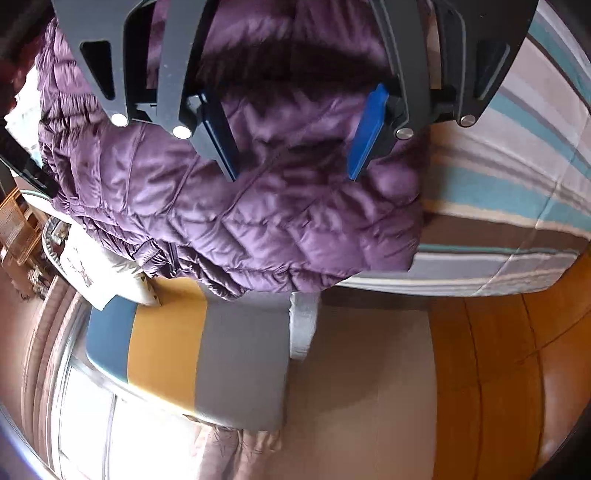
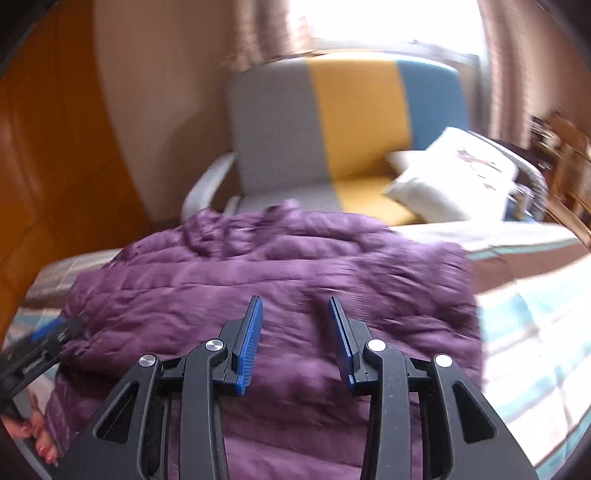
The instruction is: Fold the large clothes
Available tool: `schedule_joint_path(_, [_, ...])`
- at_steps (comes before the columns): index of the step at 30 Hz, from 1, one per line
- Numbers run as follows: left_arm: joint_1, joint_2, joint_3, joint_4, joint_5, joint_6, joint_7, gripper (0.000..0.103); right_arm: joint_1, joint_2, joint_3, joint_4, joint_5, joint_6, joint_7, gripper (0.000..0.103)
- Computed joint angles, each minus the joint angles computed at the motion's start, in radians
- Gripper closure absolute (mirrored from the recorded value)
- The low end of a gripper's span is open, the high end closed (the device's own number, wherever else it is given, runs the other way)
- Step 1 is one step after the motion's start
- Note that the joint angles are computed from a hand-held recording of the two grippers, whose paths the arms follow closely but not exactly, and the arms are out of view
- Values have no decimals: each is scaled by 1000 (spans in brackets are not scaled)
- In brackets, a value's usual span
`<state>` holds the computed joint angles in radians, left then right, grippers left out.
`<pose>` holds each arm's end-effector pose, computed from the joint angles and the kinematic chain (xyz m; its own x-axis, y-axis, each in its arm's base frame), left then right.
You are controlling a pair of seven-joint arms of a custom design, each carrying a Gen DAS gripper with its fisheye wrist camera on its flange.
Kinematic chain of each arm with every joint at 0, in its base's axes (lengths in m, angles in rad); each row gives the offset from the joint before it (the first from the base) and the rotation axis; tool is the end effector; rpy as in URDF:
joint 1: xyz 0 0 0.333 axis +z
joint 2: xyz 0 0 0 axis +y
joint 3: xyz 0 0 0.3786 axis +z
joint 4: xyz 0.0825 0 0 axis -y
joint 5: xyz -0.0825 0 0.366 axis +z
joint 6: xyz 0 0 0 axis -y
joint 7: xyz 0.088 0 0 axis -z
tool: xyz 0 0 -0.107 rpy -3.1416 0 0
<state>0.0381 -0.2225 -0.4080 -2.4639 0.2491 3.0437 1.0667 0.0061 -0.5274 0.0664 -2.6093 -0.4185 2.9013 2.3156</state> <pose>0.4316 -0.2022 0.5338 -0.1625 -0.9836 0.0778 -0.7023 0.0599 -0.7093 0.3735 0.0565 0.5800 -0.2284 -0.9614 -0.1534 -0.6253 0.2657 -0.7338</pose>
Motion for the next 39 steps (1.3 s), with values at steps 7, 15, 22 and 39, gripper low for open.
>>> schedule_joint_path(7, [76, 165, -104, 178, 371, -116, -165, 40, 13, 206, 43, 157, -74, -157, -12, 67])
schedule_joint_path(15, [-13, 226, 3, 169, 304, -69, -91, 37, -15, 245, 29, 119, -208, -71, 109, 67])
schedule_joint_path(22, [-94, 94, 117, 48, 166, 3, -28, 31, 66, 105, -50, 26, -86, -7, 19, 58])
schedule_joint_path(39, [-27, 45, 96, -15, 256, -15, -35, 22, 1, 45, 25, 8, -114, -158, 78, 55])
